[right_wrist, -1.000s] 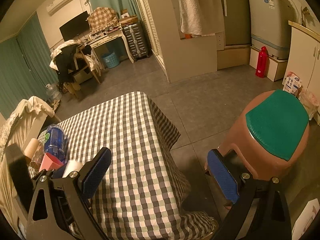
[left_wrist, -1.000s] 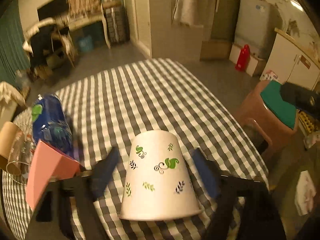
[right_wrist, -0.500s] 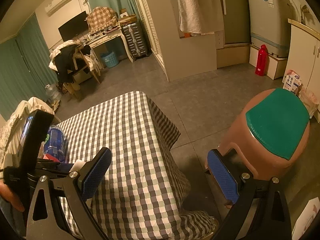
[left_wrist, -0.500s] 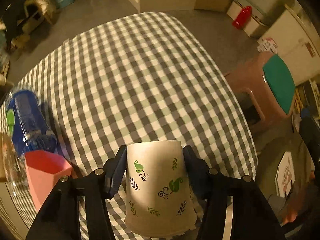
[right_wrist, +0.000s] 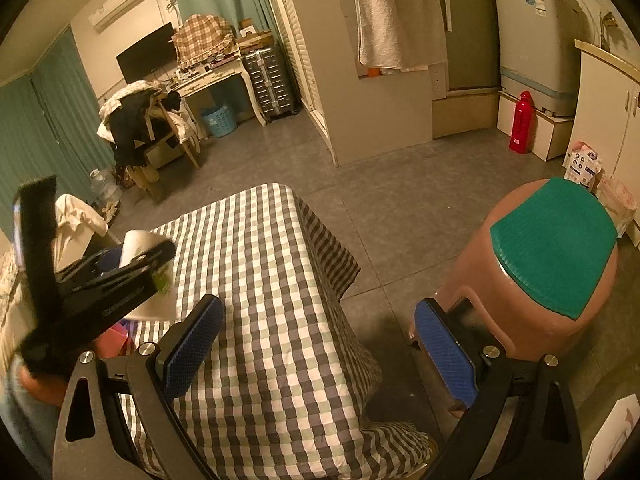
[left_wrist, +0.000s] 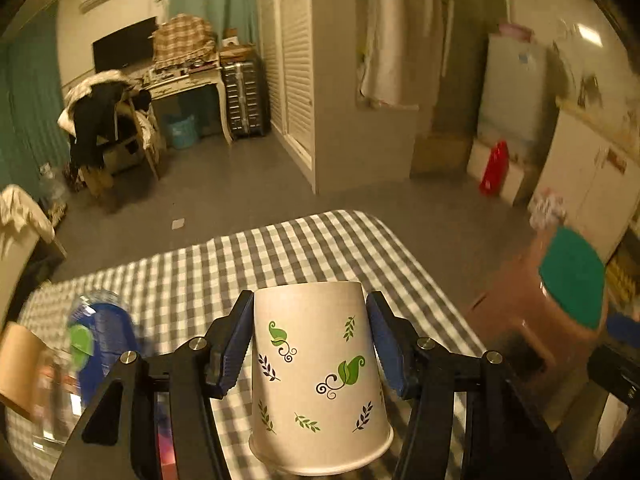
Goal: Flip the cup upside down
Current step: 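Hold the white cup in the left gripper and rotate it opening-up, then lower the white cup upright onto the table and open the left gripper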
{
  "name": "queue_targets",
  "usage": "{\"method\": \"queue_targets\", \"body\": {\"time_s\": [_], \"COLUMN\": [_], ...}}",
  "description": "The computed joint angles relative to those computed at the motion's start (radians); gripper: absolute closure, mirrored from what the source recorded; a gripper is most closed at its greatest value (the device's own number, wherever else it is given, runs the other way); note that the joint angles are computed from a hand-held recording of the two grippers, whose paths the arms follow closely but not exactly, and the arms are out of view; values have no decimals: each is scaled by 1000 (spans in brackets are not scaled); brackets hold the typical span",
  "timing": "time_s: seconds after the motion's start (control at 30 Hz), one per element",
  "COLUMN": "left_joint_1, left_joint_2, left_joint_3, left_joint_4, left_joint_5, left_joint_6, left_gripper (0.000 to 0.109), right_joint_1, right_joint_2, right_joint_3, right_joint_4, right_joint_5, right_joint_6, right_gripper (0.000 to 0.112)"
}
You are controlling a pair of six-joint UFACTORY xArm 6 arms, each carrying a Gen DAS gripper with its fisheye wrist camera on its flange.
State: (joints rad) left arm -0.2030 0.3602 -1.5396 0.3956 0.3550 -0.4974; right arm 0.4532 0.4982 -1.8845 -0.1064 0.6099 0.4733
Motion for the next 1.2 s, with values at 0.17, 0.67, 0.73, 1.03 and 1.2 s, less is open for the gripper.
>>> {"method": "queue_targets", "body": {"time_s": [0.17, 0.67, 0.73, 1.03, 1.2], "left_joint_1": [14, 26, 22, 24, 45], "left_joint_2": [-17, -301, -292, -261, -294], "left_joint_3": [87, 444, 434, 393, 385], "left_joint_4": [179, 442, 365, 368, 392], "left_joint_5": [-93, -197, -187, -197, -220], "left_joint_6": [-162, -349, -289, -310, -357], "left_gripper": [51, 51, 51, 21, 19], "right_joint_1": [0, -3, -2, 2, 13], "right_joint_2": [12, -7, -8, -21, -40], "right_joint_3": [-16, 8, 7, 32, 69], "right_joint_4": [1, -4, -7, -39, -56], "right_joint_5": [10, -5, -3, -41, -133], "right_joint_6": [1, 8, 7, 5, -21], "right_gripper": [15, 15, 15, 15, 15]}}
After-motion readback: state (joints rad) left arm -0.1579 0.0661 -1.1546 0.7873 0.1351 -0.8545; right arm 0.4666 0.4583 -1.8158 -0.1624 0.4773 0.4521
